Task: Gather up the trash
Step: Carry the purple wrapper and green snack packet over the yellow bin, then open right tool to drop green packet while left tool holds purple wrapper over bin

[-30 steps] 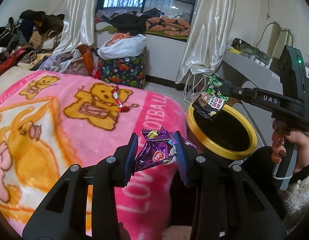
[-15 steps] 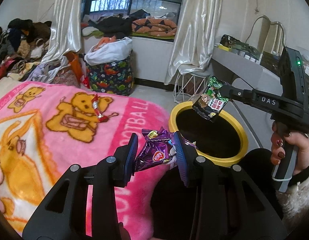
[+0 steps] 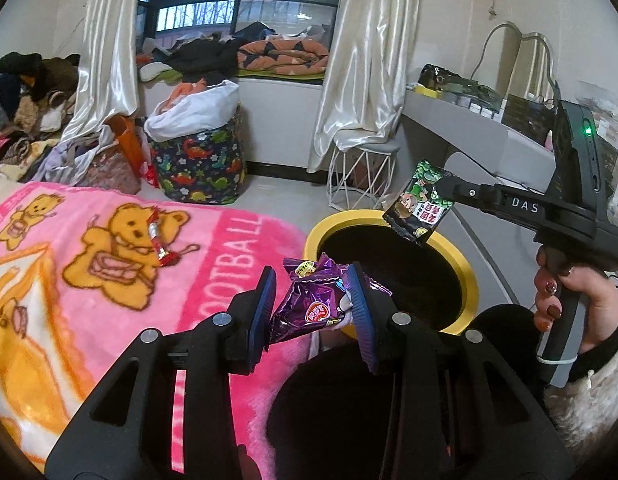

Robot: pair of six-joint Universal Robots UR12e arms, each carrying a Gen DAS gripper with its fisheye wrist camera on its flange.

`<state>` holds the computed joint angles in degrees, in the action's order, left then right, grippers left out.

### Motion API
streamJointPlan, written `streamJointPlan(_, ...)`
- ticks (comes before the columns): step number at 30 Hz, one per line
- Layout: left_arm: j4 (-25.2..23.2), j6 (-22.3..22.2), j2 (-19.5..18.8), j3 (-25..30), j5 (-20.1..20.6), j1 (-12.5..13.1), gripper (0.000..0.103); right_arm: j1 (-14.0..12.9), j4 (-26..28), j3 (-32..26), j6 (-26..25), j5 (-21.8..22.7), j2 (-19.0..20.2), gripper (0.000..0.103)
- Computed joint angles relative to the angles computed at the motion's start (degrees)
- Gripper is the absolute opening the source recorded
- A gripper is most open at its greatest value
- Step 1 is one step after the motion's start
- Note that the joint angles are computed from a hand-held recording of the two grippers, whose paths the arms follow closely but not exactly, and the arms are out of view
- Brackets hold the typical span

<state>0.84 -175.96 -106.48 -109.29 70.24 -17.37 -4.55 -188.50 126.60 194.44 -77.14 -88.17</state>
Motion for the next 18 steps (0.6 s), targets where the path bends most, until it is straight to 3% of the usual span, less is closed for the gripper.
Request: streamJointPlan(18,-0.1,0.1,-2.3,3.6,-1.4,-2.3,0.03,-2.8,-1.7,2.1,3.1,-4.4,-1.2,0.006)
